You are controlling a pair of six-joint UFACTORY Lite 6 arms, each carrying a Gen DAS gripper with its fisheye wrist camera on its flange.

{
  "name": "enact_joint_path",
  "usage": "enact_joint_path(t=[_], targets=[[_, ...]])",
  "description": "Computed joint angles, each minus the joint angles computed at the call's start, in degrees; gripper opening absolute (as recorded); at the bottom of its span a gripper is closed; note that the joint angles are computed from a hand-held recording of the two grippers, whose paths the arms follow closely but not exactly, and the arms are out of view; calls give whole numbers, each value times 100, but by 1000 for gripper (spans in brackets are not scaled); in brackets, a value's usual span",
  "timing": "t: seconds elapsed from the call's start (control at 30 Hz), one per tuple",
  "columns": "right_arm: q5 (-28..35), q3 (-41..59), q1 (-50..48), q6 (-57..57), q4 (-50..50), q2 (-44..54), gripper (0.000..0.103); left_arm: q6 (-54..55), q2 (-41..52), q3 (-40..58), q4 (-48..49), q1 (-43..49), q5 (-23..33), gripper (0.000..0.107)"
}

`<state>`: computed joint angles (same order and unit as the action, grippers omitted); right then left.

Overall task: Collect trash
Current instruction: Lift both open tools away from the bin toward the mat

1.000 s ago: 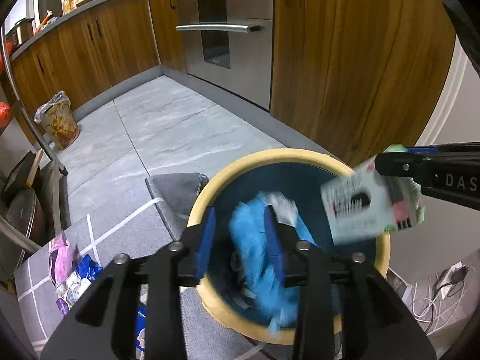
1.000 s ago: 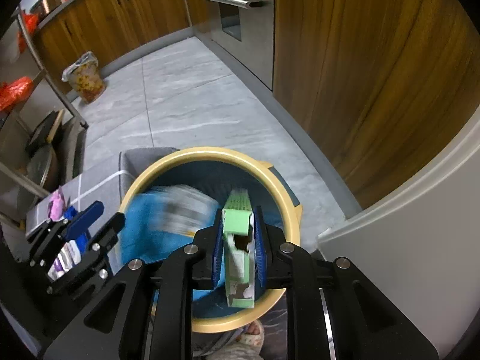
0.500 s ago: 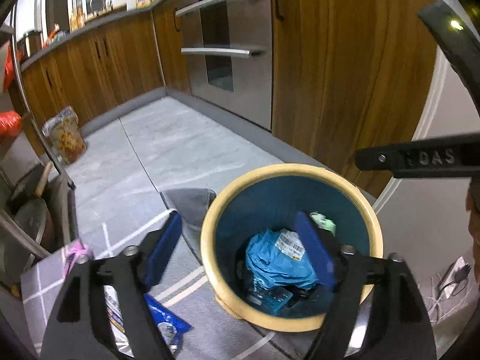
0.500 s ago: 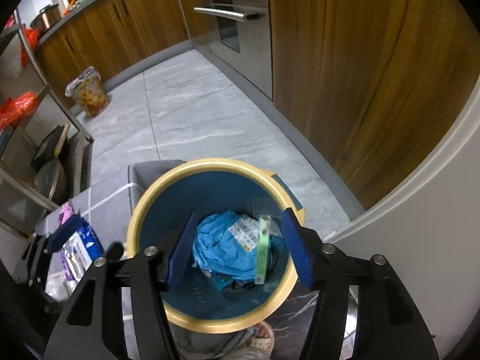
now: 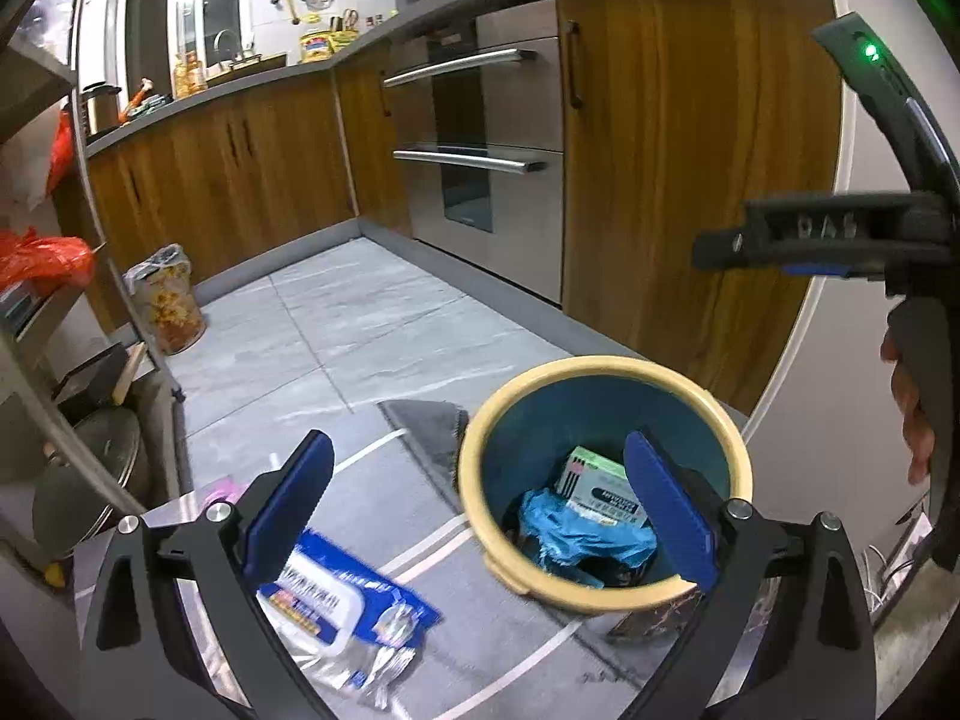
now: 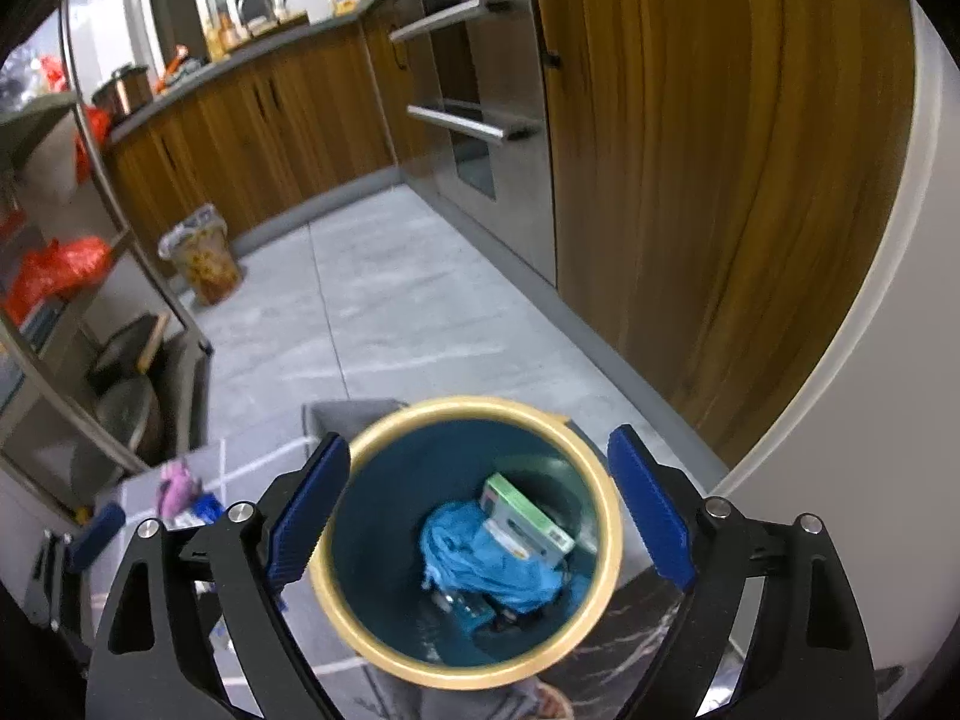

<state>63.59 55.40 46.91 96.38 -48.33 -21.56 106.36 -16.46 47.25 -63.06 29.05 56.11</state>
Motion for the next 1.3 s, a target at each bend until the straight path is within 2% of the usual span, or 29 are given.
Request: enact_joint_path(t=[0.17,0.3,0.47,0.77,0.93,1.13,1.3], targets=[[508,313,605,432,-512,233,95,328,-41,67,-2,656,343,96],[831,784,920,487,-648,744,97,382,267,417,-31,1305,746,97],[762,1254,1033,507,-582,1253,98,415,833,982,-21,1936,895,97],[555,2388,1179,327,-659,2469,98,99,2352,2477,-87,2652,839,97],[73,2933,1103,140,-533,3046,98,-316,3274,3490,25,2905,725,97],[-471,3805,926,-300,-61,3917,98,-751,4273,4470,423,3006,332,97],[-297,5126,869,-685,336,5073,98,-1058,4877,4870,872,2959,-30,97]])
